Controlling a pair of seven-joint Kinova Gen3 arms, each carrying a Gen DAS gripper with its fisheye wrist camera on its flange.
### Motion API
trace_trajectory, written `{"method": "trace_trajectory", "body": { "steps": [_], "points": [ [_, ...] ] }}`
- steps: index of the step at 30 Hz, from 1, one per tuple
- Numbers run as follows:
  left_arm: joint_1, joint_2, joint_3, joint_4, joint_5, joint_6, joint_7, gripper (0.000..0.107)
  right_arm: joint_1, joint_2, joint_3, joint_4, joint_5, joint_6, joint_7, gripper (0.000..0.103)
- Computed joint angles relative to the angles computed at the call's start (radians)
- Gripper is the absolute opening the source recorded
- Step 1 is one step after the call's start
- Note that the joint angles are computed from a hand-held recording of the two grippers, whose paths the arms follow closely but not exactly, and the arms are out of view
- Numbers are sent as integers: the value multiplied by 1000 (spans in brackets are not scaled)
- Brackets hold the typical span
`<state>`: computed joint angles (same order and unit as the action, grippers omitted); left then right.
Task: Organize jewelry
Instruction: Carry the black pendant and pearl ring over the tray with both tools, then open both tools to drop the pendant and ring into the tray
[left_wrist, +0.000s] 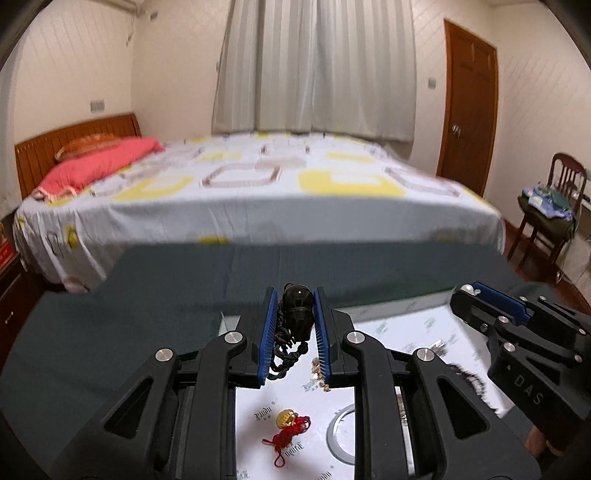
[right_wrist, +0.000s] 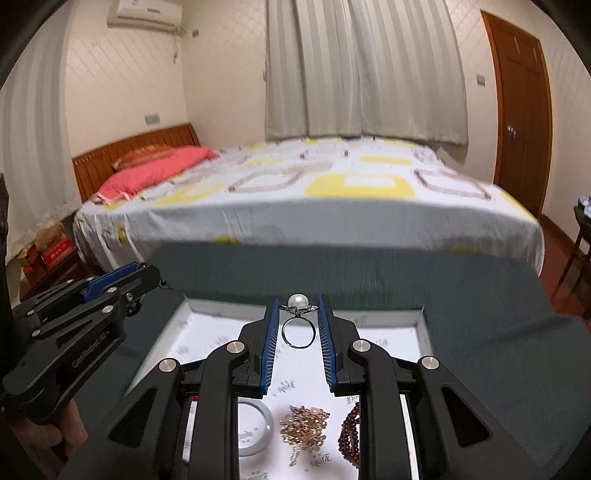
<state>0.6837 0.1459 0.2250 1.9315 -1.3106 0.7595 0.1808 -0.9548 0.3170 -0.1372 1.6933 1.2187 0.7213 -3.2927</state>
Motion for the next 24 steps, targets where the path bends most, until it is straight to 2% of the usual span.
{"method": "trace_trajectory", "body": {
  "steps": [4,9,16,24],
  "points": [
    [-29,56,-31,-19,49,-50,-49,20,23,40,8,-14,-54,-31,43,22],
    [-57,96,-71,-49,174,-113,-158,20,34,81,36,-41,-148,-64,115,22],
    [-63,130,-121,-84,337,-142,-317,20,40,106,75,-72,-297,-95,240,22],
    [-41,146,-169,-106,419,-151,-394,20,18,123,113,-109,-385,-78,328,22]
  ]
}}
